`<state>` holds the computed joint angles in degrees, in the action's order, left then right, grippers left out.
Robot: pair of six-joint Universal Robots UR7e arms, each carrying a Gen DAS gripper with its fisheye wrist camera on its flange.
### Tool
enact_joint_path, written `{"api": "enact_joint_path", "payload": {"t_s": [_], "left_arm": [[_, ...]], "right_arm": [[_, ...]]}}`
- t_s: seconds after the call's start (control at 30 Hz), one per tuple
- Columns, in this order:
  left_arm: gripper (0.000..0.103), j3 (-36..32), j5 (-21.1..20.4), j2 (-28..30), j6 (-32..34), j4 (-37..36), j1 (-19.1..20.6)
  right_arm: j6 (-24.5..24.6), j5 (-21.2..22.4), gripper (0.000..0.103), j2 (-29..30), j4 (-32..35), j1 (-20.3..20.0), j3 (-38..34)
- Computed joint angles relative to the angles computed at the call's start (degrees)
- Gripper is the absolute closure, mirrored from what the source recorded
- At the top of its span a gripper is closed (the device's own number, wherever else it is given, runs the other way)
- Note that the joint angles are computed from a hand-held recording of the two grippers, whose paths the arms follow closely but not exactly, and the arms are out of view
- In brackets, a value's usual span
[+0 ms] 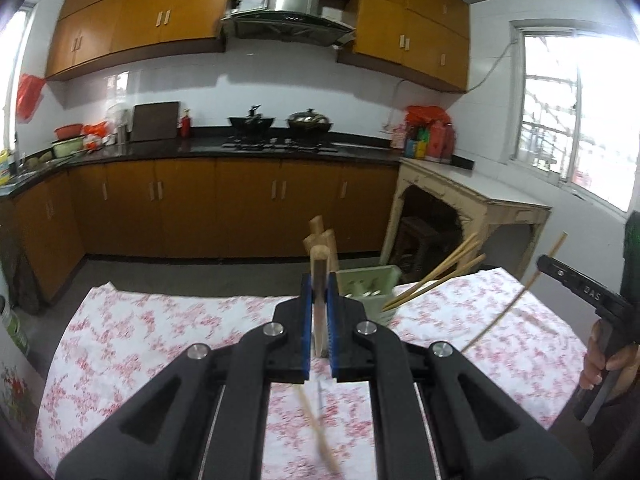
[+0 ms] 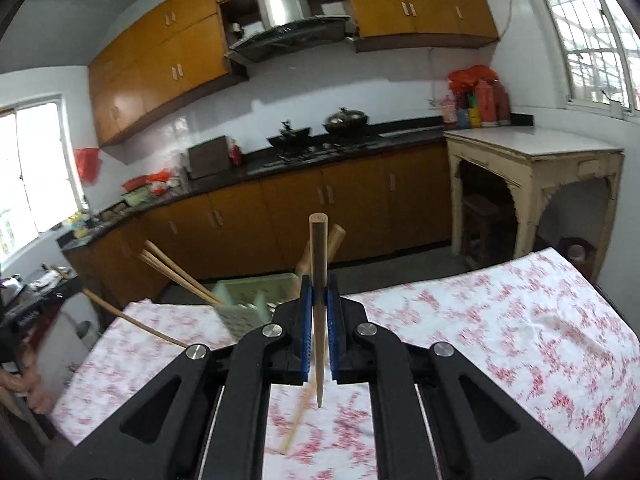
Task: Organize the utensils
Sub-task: 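Raise both chopsticks upright and carry them over the green holder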
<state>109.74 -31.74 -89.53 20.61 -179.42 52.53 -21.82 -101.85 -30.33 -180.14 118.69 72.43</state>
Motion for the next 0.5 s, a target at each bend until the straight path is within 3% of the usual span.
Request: {"api": "enact_joint_path", "payload": {"t_s": [0.2,0.3,0.4,0.5], "left_arm": [[0.095,-6.26,0.00,4.82,4.52,-2.47,-2.35],[0.095,-10.36,-0.64,7.80,6.41,-4.48,-2.54],[0.095,-14.90,-0.61,12.21,14.12,-11.11,-2.48],[0.095,-19.35,-1.64,15.47,15.20,-11.54,-1.24]], "right_arm": [[-1.21,3.33,0.096,1.71,1.35,2.10,-5.51],[-2.38,4.39,0.096,5.00,1.29,3.09,-11.68],[-3.03,4.37,0.096,8.11,1.85,3.54,-17.22],[-3.80,3.21,0.096,11.45,3.18,3.83,-22.66]]}}
